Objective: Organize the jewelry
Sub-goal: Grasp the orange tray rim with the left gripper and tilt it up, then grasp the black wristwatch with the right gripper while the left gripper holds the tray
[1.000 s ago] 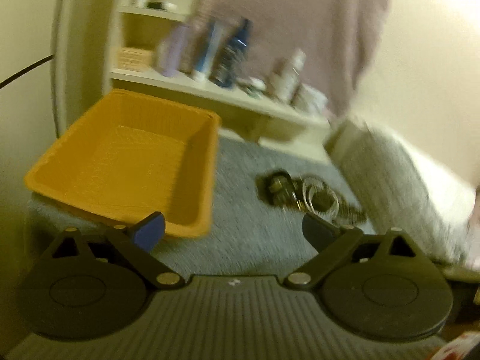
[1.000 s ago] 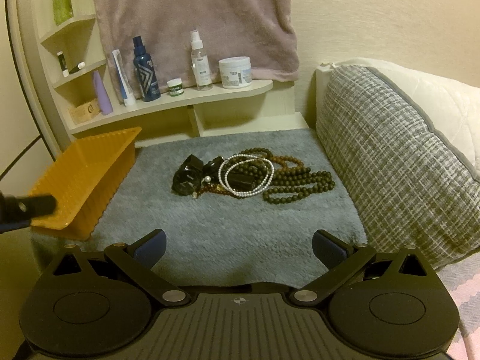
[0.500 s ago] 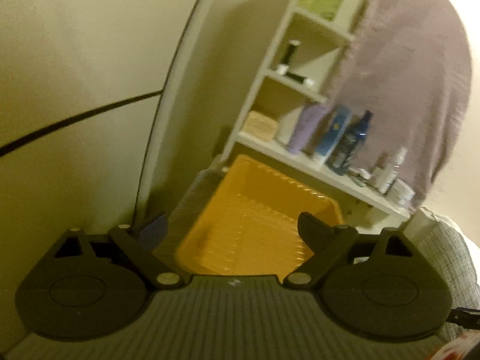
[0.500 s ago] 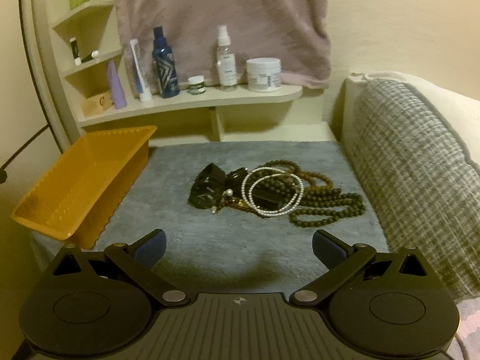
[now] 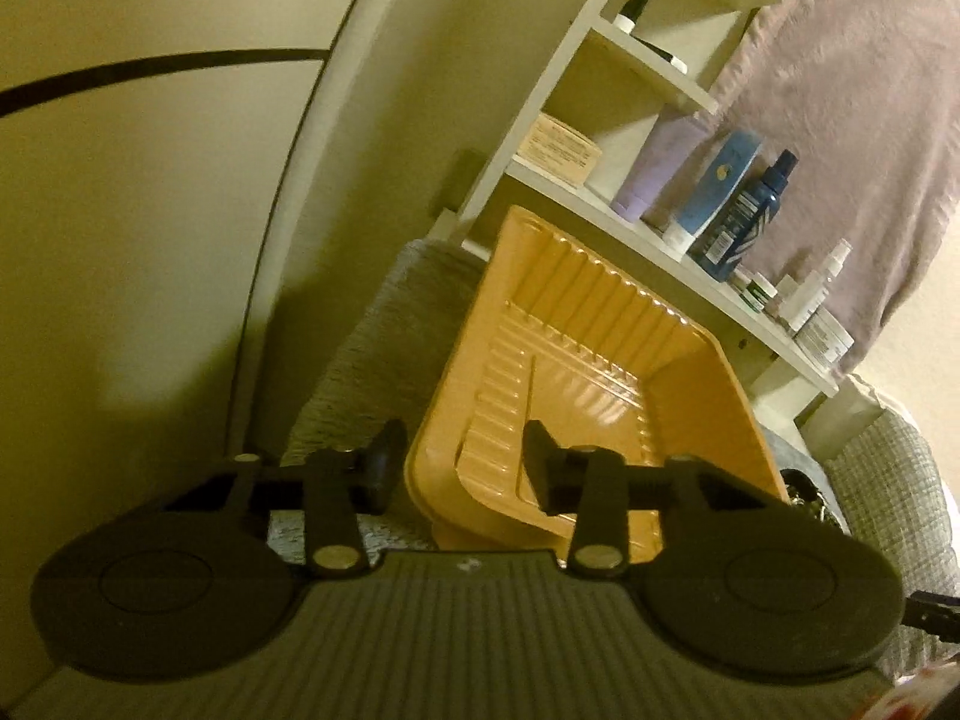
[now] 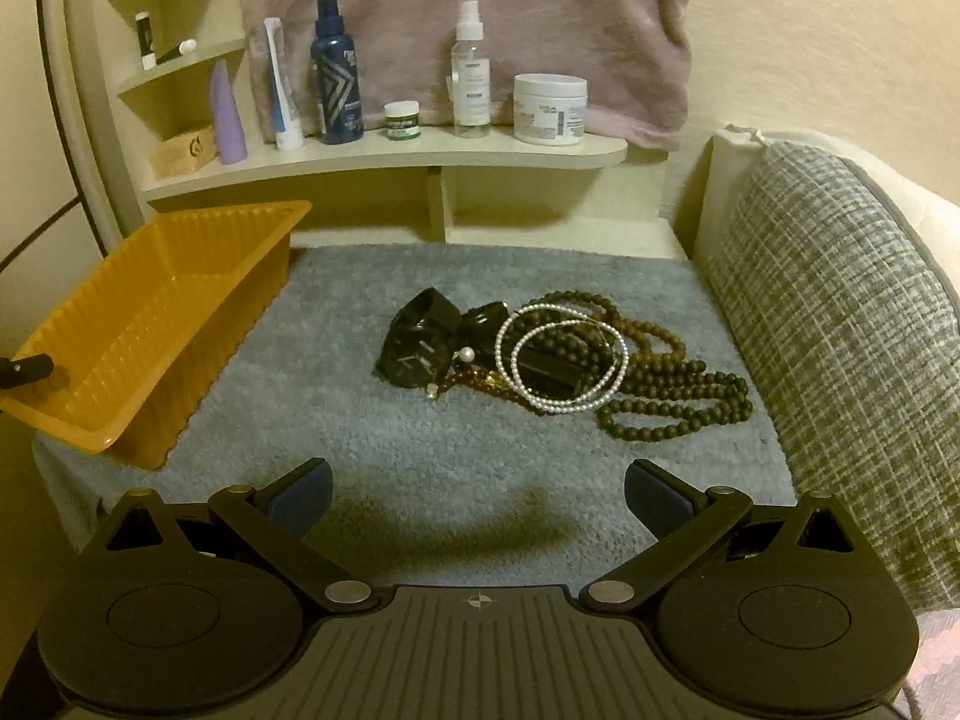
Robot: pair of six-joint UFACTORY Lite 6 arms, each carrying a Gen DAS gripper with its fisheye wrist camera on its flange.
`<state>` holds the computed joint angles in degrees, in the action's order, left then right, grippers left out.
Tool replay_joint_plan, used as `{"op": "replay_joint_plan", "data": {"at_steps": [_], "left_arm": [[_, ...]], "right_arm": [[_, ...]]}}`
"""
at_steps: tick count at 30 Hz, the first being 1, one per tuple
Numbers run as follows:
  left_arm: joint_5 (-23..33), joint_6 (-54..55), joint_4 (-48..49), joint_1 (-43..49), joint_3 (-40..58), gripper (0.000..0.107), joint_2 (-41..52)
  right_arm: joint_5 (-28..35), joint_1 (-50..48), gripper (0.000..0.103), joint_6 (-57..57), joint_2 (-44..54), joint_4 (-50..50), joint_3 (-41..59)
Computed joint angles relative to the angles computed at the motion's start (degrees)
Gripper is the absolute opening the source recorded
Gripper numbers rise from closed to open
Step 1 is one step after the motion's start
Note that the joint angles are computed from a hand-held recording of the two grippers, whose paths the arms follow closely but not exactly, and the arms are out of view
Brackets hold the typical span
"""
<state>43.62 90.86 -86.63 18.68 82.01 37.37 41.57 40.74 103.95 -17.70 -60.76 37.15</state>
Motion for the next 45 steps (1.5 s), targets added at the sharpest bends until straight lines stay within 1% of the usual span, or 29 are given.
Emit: {"op": "replay_joint_plan", "data": {"at_steps": [3, 5, 9, 11, 16, 23, 25, 28, 33, 36, 38, 39, 41, 42, 45], "left_arm": [[-0.2, -1.1, 0.5, -0.4, 0.9, 0.029, 0.7], [-0.3, -1.8, 1.0, -0.4, 1.2, 0.019, 0.8], [-1.8, -2.1, 2.0, -0.6, 0.4, 0.015, -0.4], [-2.2, -1.5, 1.7, -0.8, -0.8, 0.011, -1.7], [-5.0, 3.7, -0.8, -2.3, -5.5, 0.009, -7.4], [-13.3, 13.2, -6.7, -7.8, -13.9, 0.009, -18.5], [-15.4, 16.3, -8.9, -9.6, -16.2, 0.008, -21.4], [-17.9, 16.9, -8.6, -12.0, -18.4, 0.008, -24.9], [-24.2, 19.9, -10.9, -16.6, -21.7, 0.008, -29.8], [-27.4, 22.0, -12.7, -19.1, -22.6, 0.008, -31.5], [-29.0, 21.5, -12.3, -20.2, -22.7, 0.008, -32.2], [-29.9, 21.7, -12.7, -21.0, -22.6, 0.008, -32.2], [-31.1, 22.1, -13.1, -21.8, -23.0, 0.008, -32.9], [-31.7, 22.4, -13.4, -22.3, -22.9, 0.008, -32.9], [-33.0, 23.2, -14.0, -23.3, -23.2, 0.008, -33.6]], "right_arm": [[-0.8, -0.5, 0.103, -0.6, 1.0, -0.1, 0.7], [-1.4, -0.9, 0.103, -1.0, 1.6, -0.2, 1.1], [-2.6, -1.6, 0.103, -1.2, 2.5, -0.8, 1.5], [-2.9, -1.7, 0.103, -0.5, 2.6, -1.4, 1.4], [-4.0, -2.7, 0.103, 0.5, 2.2, -2.6, 0.5], [-5.2, -5.1, 0.103, 4.7, 0.1, -6.8, -2.9], [-5.5, -6.2, 0.103, 6.8, -0.7, -9.5, -4.3], [-5.7, -8.2, 0.103, 9.7, -1.9, -13.6, -6.6], [-7.0, -13.0, 0.102, 15.2, -3.7, -20.9, -10.8], [-9.8, -16.7, 0.102, 18.7, -5.0, -26.0, -13.1], [-11.8, -18.1, 0.101, 21.5, -5.5, -30.3, -13.8], [-12.5, -18.3, 0.099, 23.3, -5.2, -33.0, -13.8], [-15.0, -19.2, 0.085, 27.3, -3.1, -39.2, -12.6], [-15.8, -19.4, 0.084, 29.9, -1.6, -43.0, -11.7], [-15.4, -18.3, 0.083, 35.5, 3.8, -53.0, -8.7]]}}
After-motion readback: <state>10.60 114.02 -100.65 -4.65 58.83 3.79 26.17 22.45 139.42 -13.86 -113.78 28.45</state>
